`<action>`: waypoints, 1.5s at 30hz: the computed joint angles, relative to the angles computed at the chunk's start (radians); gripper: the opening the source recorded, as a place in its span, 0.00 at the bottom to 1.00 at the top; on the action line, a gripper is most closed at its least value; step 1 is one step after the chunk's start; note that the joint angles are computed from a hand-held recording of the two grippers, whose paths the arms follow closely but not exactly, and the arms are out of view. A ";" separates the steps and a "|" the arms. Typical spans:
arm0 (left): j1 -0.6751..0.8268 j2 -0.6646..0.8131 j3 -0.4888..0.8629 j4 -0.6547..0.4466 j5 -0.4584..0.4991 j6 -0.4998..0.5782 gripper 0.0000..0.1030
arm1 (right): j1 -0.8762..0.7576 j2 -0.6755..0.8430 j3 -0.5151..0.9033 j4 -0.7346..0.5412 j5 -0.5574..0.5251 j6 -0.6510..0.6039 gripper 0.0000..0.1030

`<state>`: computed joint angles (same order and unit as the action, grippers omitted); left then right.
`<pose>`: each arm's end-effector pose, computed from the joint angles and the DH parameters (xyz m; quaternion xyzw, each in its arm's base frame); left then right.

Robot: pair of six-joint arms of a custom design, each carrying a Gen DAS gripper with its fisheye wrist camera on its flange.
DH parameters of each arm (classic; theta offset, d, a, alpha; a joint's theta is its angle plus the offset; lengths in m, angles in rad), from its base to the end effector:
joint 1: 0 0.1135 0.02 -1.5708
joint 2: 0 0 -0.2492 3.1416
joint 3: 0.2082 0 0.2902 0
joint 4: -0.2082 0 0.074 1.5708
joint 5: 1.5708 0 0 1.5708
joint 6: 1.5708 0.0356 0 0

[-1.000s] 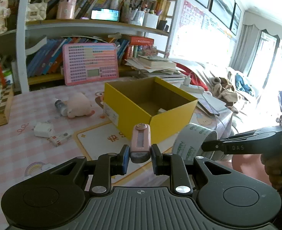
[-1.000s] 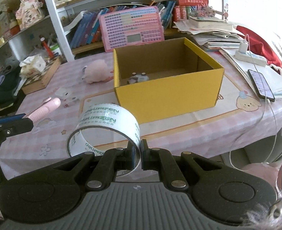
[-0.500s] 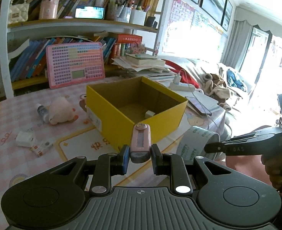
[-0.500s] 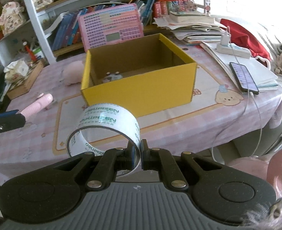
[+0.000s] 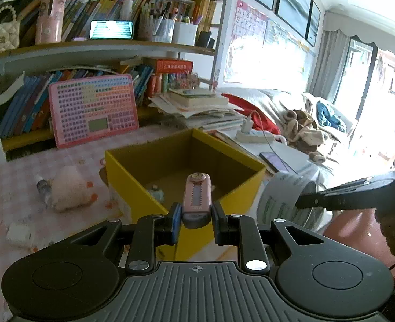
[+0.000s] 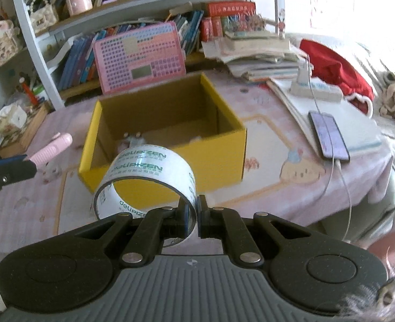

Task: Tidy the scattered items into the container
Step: 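Open the right tool to drop the tape roll while the left tool drops the stick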

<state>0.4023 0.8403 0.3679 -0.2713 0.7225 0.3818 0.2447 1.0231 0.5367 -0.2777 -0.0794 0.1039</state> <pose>0.2006 0.0598 0.1552 0.1333 0.8580 -0.1555 0.4711 0.2402 0.0629 0.1708 -0.0802 0.9157 0.1040 0.3799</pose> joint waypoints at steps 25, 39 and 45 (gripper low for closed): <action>-0.421 0.650 0.305 0.315 -0.487 -0.200 0.22 | -0.102 0.912 0.820 0.100 -0.270 -0.343 0.06; -0.469 0.783 0.391 0.278 -0.584 -0.273 0.22 | -0.011 1.322 1.323 -0.240 -0.210 -0.627 0.06; -0.479 0.785 0.392 0.276 -0.588 -0.298 0.22 | 0.008 1.423 1.467 -0.347 -0.183 -0.670 0.06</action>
